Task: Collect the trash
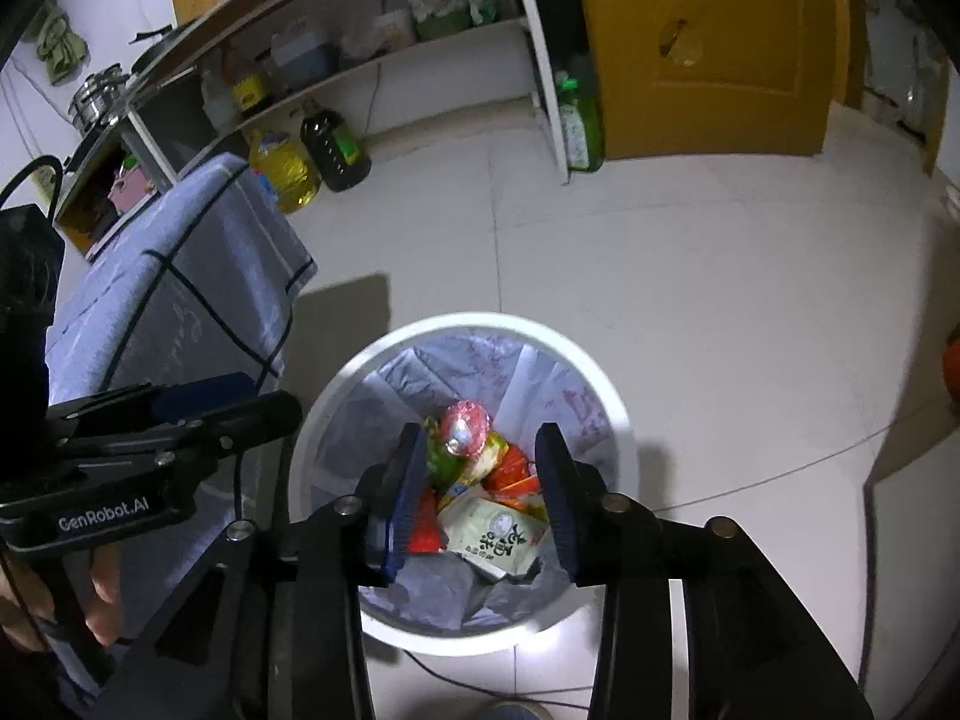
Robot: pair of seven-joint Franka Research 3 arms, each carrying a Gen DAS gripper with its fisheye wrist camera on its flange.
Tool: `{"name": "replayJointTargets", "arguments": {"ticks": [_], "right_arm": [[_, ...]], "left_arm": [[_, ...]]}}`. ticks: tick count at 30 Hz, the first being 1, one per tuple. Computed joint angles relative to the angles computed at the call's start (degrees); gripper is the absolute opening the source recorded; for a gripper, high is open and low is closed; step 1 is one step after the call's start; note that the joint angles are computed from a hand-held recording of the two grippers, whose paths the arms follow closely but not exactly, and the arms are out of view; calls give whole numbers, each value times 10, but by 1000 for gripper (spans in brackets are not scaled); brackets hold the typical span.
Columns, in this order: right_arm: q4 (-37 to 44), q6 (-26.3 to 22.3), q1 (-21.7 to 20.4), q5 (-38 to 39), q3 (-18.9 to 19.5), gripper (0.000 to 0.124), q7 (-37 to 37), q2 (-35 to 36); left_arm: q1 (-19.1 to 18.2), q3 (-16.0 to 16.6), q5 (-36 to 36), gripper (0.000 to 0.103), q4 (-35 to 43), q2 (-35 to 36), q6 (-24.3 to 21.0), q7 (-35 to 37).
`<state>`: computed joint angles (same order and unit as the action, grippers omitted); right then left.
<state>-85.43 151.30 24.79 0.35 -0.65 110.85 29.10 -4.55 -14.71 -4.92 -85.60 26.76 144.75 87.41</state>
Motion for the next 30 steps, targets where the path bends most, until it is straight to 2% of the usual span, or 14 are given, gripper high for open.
{"name": "replayJointTargets", "arguments": {"ticks": [7, 9, 15, 18, 23, 30], "right_arm": [[-98, 63, 51, -94, -42, 39, 105, -90], [-130, 77, 66, -137, -50, 39, 150, -122], [-204, 77, 94, -287, -52, 39, 298, -201], [-233, 57, 100, -364, -37, 39, 365, -235], [-276, 2, 96, -482, 8, 39, 461, -291], [-320, -52, 76, -573, 92, 39, 543, -345]], "left_arm": [[14, -11, -33, 59, -117, -99, 79, 25], [23, -21, -69, 60, -159, -136, 102, 52], [7, -5, -156, 61, -279, -249, 166, 119], [-18, 13, -177, 61, -339, -304, 197, 147], [-59, 45, -172, 62, -440, -392, 244, 146], [-74, 61, -94, 62, -543, -487, 273, 87]]}}
